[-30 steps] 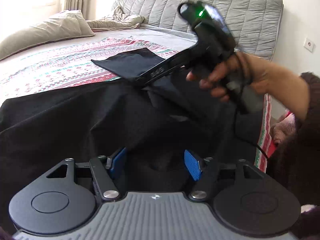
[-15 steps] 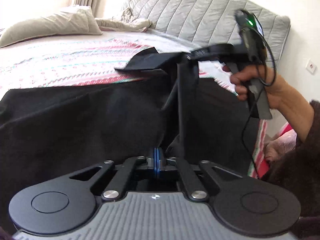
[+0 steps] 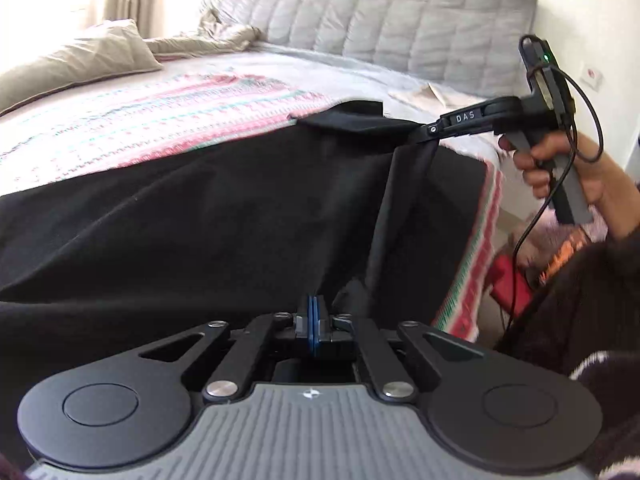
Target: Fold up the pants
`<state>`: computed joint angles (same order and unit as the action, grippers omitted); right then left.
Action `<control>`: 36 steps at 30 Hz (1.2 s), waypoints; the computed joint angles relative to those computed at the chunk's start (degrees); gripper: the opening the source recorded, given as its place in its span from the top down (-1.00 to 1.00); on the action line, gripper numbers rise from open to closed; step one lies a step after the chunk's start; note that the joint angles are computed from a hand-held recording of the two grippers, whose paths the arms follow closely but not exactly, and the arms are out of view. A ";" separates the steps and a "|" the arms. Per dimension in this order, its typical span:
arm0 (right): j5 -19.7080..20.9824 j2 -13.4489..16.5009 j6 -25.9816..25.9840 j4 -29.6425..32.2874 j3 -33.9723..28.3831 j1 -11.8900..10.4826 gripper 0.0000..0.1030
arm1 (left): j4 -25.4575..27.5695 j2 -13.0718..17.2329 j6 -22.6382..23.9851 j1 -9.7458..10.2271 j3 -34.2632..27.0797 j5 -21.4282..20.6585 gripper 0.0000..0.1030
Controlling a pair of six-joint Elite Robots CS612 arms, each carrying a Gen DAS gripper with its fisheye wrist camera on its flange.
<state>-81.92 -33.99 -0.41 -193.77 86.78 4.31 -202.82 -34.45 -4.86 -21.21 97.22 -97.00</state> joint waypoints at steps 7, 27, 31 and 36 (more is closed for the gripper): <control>-8.24 -0.76 0.26 -1.60 2.54 -0.54 -0.16 | 3.84 -1.86 1.88 1.46 1.07 -3.97 0.43; 0.60 4.68 -25.62 -1.45 -5.56 2.56 -0.11 | 5.55 2.42 -5.07 -0.14 -9.48 6.02 -0.44; -3.09 6.21 -28.43 -3.45 -6.60 2.96 0.79 | 8.02 3.90 -7.41 -0.25 -12.83 4.90 -0.46; -8.26 5.69 -19.05 -8.42 -4.70 1.55 0.93 | 11.04 5.09 -9.59 -0.12 -15.89 3.27 -0.47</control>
<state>-90.18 -28.30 -19.46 -202.19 82.08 5.85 -191.78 -29.37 -14.46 -21.33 81.33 -93.73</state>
